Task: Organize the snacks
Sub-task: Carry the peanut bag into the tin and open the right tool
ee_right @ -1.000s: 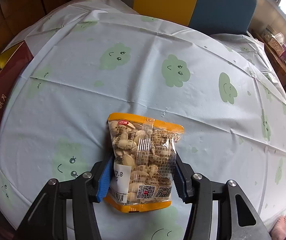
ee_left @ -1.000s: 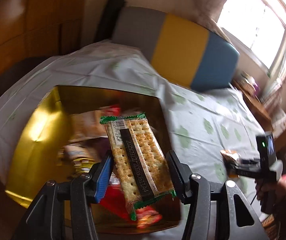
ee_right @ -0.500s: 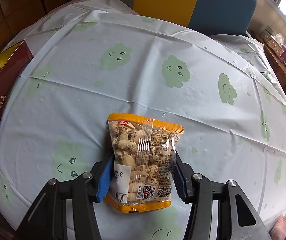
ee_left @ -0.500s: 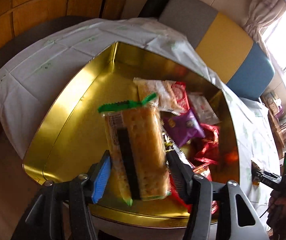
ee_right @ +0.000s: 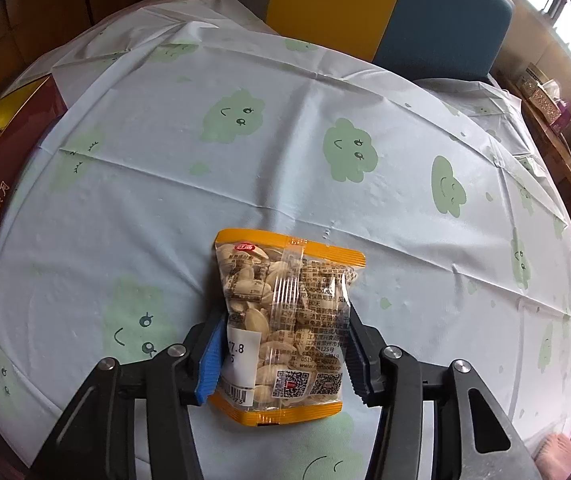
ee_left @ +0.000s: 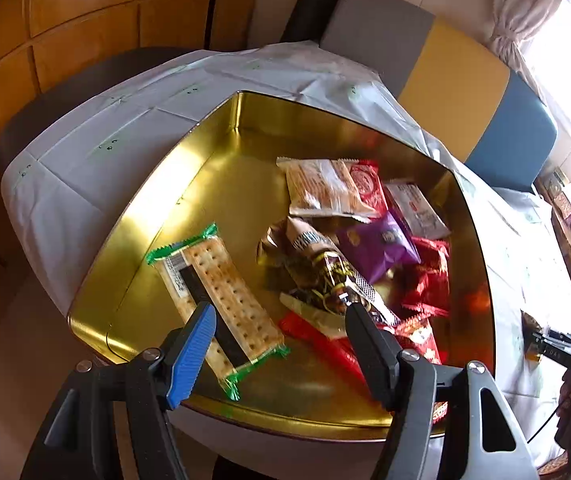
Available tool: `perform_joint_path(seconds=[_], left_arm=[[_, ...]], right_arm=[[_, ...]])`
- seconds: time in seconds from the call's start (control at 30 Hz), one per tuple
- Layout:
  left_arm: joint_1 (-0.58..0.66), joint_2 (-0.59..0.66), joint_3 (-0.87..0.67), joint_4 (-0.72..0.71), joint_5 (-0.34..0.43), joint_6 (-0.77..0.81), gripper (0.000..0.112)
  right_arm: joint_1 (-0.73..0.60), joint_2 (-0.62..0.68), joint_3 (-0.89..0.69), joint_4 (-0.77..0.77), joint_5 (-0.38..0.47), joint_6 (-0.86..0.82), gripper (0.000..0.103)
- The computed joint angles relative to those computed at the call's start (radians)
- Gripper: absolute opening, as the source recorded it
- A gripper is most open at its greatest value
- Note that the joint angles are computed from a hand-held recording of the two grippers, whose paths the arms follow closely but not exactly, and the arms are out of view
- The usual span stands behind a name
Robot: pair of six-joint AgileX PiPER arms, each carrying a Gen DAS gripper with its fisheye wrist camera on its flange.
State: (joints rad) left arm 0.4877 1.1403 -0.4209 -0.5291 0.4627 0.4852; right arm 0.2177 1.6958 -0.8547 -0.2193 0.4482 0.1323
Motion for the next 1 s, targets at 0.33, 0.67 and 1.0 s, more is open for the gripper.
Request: perform_joint_path(seconds=[0.33,0.67,1.0], left_arm=[[-0.202,-0.144,0.044,0.445,-0.067,-0.489,0.068],[-0.191,-0.188,0.04,0.509,-0.052,-0.56,0.068],[-0.137,-0.219,0.047,0.499,-0.048,-0.519,0.068]], right_arm=[[0.042,-0.052,-0.007,0.035,0.038,0.022,0.049],[0.274,-0.15,-0.085,0.287,0.07,-0.092,0.049],[0.548,-0.038,-0.293,0.356,0.078,-0.086,0.05]])
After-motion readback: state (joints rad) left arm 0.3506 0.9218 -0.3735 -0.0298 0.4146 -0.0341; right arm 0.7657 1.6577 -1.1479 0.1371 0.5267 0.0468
